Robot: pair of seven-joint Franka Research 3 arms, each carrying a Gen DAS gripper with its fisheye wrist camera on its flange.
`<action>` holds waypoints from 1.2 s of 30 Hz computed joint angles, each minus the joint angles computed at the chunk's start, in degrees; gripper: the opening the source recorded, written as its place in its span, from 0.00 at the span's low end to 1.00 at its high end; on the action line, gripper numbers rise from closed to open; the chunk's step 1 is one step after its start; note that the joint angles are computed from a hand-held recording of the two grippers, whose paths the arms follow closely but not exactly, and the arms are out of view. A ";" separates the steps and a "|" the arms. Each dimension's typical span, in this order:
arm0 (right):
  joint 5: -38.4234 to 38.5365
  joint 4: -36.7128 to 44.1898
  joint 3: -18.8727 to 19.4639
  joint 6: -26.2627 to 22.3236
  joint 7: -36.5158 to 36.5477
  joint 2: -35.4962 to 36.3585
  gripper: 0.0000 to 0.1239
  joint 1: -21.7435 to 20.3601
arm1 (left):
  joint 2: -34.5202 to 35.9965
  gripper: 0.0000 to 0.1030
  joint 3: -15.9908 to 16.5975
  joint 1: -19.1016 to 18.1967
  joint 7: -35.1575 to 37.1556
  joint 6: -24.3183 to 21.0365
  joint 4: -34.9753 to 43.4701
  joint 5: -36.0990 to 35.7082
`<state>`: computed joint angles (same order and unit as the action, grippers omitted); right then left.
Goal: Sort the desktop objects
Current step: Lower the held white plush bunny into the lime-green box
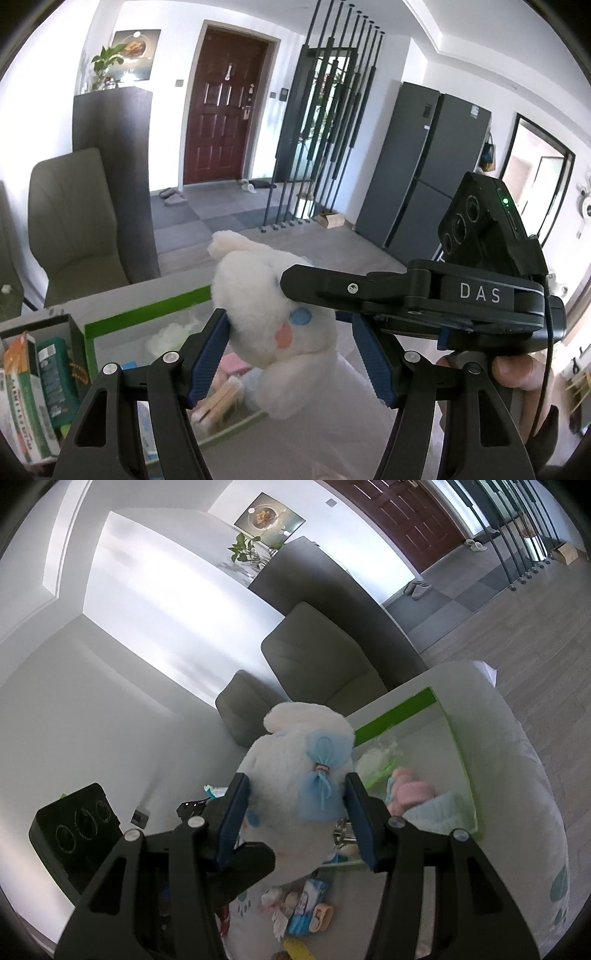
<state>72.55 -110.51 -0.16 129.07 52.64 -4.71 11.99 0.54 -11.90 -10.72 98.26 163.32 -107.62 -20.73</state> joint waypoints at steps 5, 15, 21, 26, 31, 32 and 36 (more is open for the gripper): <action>-0.54 3.15 0.46 0.81 1.22 3.48 0.43 -0.40 | 3.50 0.66 -0.53 0.85 0.22 -0.17 2.95 -0.91; -3.05 10.78 2.78 1.68 3.39 11.38 0.43 -1.92 | 9.72 0.66 -3.28 4.19 -2.21 1.21 7.47 -1.58; -7.96 15.72 4.38 1.88 5.92 16.44 0.43 -2.78 | 13.60 0.66 -3.35 4.83 -7.92 2.08 9.52 3.74; -9.77 17.74 5.48 1.24 7.40 19.28 0.43 -3.84 | 15.72 0.66 -4.46 5.93 -10.82 0.58 11.03 6.26; -11.24 17.63 6.08 3.13 7.83 19.46 0.43 -4.12 | 16.42 0.66 -4.73 5.75 -13.21 0.32 11.50 8.91; -11.33 17.51 6.17 3.44 7.80 19.35 0.43 -4.14 | 16.28 0.66 -4.96 5.97 -13.17 0.40 11.26 9.06; -12.63 17.77 6.29 4.99 7.85 19.86 0.44 -3.91 | 16.91 0.66 -5.04 5.83 -13.96 -0.63 11.74 10.30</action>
<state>59.92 -92.74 6.13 134.06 60.49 15.15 8.08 17.45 -16.94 -4.89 84.30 162.69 -95.89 -10.42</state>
